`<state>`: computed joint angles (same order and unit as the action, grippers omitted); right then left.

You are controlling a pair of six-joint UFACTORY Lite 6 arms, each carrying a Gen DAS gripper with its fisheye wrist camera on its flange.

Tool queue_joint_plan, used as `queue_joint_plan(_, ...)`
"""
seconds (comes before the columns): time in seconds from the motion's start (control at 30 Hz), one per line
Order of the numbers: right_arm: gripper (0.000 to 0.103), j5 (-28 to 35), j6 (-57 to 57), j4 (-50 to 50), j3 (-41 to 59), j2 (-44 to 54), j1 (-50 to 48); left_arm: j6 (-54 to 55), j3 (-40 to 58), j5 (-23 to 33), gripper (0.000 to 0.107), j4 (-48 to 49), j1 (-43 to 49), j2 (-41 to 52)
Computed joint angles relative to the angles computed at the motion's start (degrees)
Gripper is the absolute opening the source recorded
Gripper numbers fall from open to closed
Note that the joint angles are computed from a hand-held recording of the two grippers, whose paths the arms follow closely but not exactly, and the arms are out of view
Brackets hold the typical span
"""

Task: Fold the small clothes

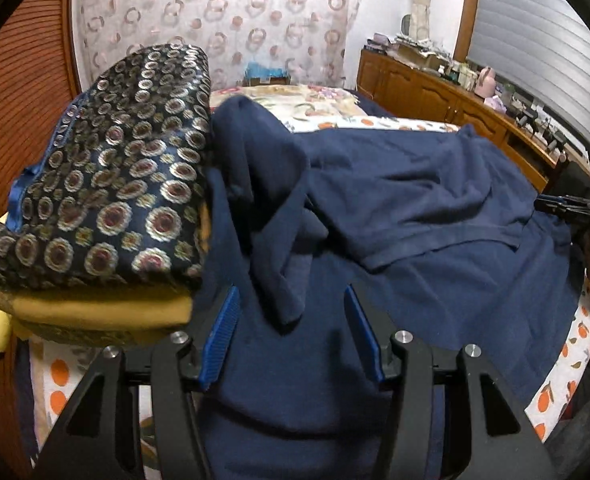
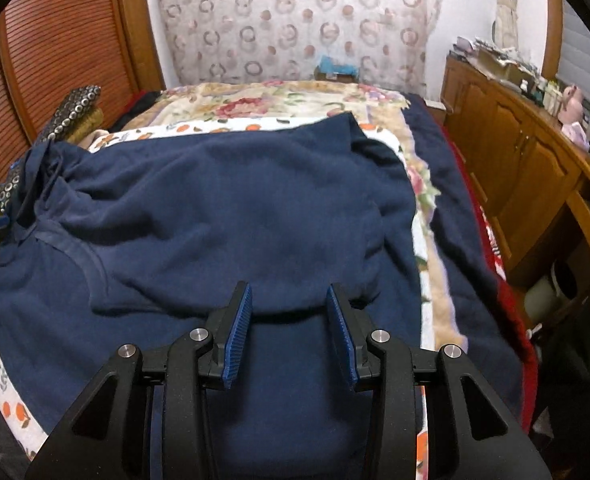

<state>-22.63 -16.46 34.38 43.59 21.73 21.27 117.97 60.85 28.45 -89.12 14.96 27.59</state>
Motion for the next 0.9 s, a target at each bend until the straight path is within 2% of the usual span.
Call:
queue_joint_plan(0.17, 0.039, -2.3, 4.2, -3.2, -1.4, 1.8, 0.6, -0.5, 0.4, -2.5, 0.054, 0.5, -2.0, 1.6)
queue_joint_plan(0.3, 0.039, -3.3, 3.3, -1.9, -1.9, 1.7, 1.1, 11.2, -2.7, -4.6, 0.057, -10.6, -3.5, 1.0)
queue_joint_plan(0.43, 0.04, -3.6, -0.1, 1.8, -1.0, 2.6, 2.2, 13.3, -2.9, -5.8, 0.062, -12.9, -4.8, 1.0)
queue_joint_plan(0.57, 0.041, -4.0, -3.5, 5.3, -0.4, 3.3, 3.1, 12.1, -2.0, -6.2, 0.074, -11.3, -5.7, 1.5)
queue_joint_plan(0.9, 0.042, -4.0, -3.7, 5.2, -0.3, 3.4, 2.9, 8.3, -1.5, -5.8, 0.075, -6.8, -4.5, 1.4)
